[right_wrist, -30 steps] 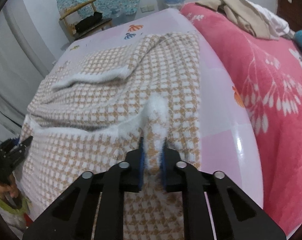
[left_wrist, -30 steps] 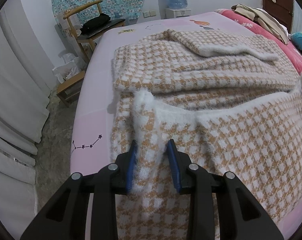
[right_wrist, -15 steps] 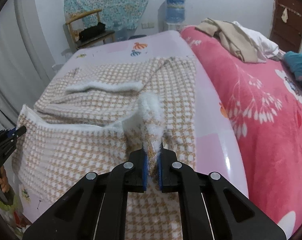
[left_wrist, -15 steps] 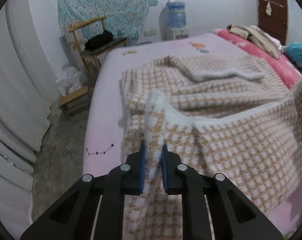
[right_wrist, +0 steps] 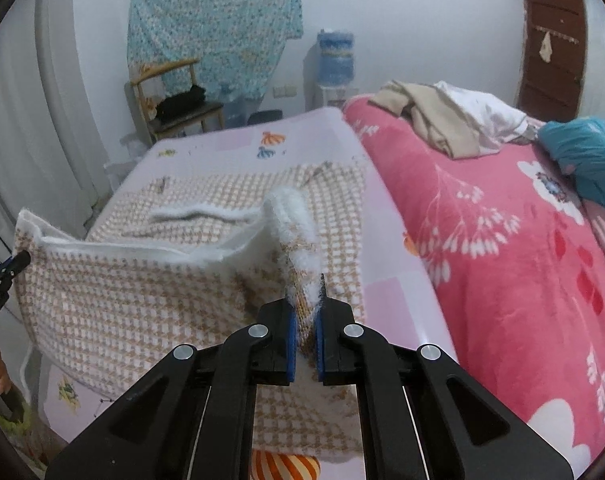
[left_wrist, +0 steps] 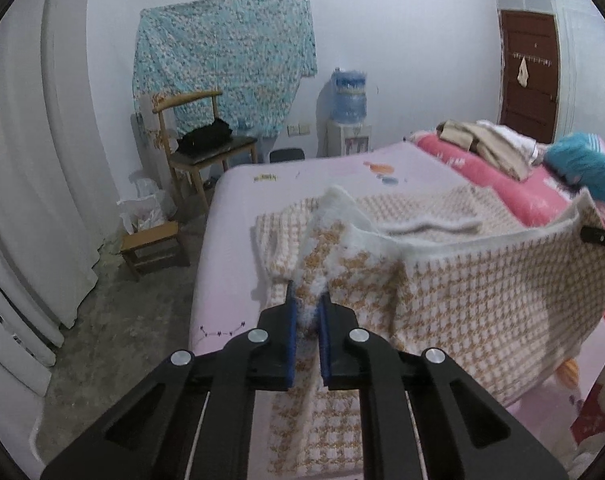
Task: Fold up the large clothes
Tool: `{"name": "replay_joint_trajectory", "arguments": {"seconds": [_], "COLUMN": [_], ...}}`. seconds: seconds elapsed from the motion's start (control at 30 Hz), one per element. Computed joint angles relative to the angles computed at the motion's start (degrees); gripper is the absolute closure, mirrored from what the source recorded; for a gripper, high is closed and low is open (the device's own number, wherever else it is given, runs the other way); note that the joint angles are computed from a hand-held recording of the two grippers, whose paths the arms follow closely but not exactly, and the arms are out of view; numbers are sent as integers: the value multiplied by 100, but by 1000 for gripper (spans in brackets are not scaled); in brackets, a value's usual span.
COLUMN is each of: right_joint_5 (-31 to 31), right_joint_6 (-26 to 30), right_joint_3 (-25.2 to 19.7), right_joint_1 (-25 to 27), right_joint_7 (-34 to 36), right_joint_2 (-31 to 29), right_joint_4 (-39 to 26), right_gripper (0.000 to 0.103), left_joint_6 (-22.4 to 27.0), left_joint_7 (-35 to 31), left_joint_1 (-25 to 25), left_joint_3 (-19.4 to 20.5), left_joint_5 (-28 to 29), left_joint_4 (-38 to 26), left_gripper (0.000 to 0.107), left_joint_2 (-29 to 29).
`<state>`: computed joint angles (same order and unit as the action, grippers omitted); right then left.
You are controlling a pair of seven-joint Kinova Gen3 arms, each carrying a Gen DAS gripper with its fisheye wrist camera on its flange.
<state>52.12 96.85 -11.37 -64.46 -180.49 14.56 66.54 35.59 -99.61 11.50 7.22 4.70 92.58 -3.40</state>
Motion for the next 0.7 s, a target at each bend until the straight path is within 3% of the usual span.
{"name": "replay_joint_trajectory", "arguments": {"seconds": [0.07,0.2,0.33,0.43,0.5,0.57,0.7], "right_joint_5": [137,390,637,766,777,690,281], "right_joint_6": [33,-23,-170,-384,-665,-1076,-1957], "right_joint_3": [7,23,92,172,334,439,551], "right_joint_1": [-42,7,184,367,539,849,1721], "right_joint_7": [-24,157,643,993,1314,1582,2225], "right_joint_2": [-41,-100,-108,-119,-119,-138,0], "right_joint_4": [3,-49,-202,-262,-317,-331,-516], "right_gripper": [98,98,98,98,98,98,98], "left_joint_6": [-56,-218,-405,-258,37,209,307], "left_joint_7": [-126,-232,-417,-285,-267,-239,371], "left_joint_1": [117,848,777,857,660,204,-243], "left_joint_3": [-125,-800,-758,-859,-705,-236,599], "left_joint_5": [105,175,292,208,211,225,-570], "left_joint_4": [-58,-283,-614,-1169,-1691,-2221,-3283], "left_gripper": [99,99,99,99,99,99,99], "left_joint_2": [-25,79,321,684,1020,1410,2352]}}
